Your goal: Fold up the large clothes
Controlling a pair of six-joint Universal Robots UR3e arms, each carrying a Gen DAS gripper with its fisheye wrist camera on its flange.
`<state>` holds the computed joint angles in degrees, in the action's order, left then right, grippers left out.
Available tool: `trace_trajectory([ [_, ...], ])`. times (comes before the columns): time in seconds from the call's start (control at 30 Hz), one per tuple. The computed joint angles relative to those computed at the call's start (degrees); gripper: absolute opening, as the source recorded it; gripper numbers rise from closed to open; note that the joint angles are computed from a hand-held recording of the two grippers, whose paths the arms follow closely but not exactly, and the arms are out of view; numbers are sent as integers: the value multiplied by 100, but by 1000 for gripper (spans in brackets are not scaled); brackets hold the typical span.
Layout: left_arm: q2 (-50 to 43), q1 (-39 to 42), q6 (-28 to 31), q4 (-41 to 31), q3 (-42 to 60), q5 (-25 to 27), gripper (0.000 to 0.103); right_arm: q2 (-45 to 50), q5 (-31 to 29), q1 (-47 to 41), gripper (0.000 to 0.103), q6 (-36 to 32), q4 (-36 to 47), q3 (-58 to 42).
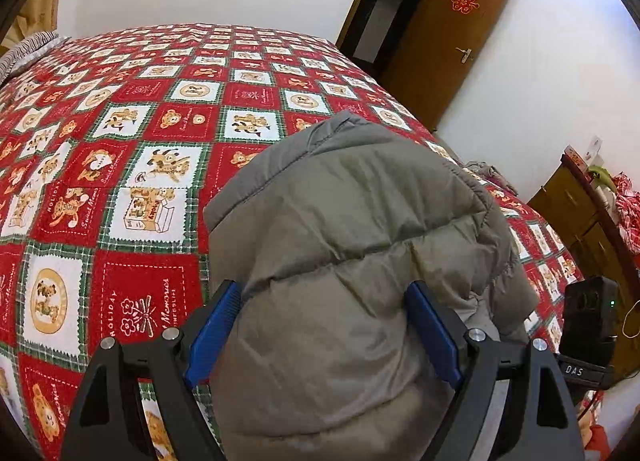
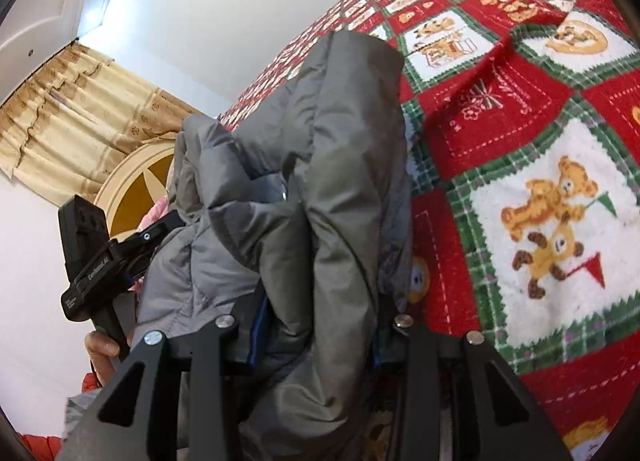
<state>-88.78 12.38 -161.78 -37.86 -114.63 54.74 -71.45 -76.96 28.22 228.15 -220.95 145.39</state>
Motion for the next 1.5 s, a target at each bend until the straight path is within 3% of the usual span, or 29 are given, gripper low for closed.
trace_trajectory([
  [0.13,-156,-64,-104,649,-319,168,89,-24,40,-101,39,-223,70,23],
  [0.23,-407,-413,-339,1841,-717,739,96,-111,-113,-12,38,-346,385,-161],
  [0.3,-428,-563,-325,2045,-770,980,96,-275,-64,-47,38,-368,674,-196],
  [0.4,-291,-507,-116,1881,-816,934,96,-1321,-306,63,45,-507,2307,-409],
  [0.47,-172,-423,-15,1825,-901,889,96,-2044,-915,319,62,-649,3359,-518],
  [0.5,-173,-424,-14,1863,-916,914,96,-2549,-1458,550,63,-669,4204,-740],
  [0.63,-170,-698,-180,2106,-896,1345,96,-3547,-2608,1051,63,-503,6059,-1676],
  [0.7,-191,-931,-276,2221,-848,1681,96,-3472,-2896,1229,63,-279,6714,-2496],
  [0.83,-187,-1512,-465,2479,-808,2535,96,-2778,-2428,1135,64,504,6538,-3395],
  [0.9,-186,-1662,-548,2494,-796,2763,96,-2161,-2559,1183,66,1164,6559,-3870],
  [1.03,59,-1396,-367,2140,-874,2476,96,-806,-3957,1587,66,1465,7895,-4961],
  [1.13,161,-854,-155,1622,-849,1680,98,-586,-4302,1701,66,1498,7740,-4532],
  [1.27,-136,-553,-391,1171,-405,1148,100,-530,-4373,1648,72,1250,6458,-3578],
  [1.37,-409,-724,-762,1530,-68,1412,100,-174,-4506,1644,79,910,6238,-3671],
  [1.5,-1144,-1089,-908,1817,617,1840,100,63,-3958,1380,82,712,4993,-3195],
])
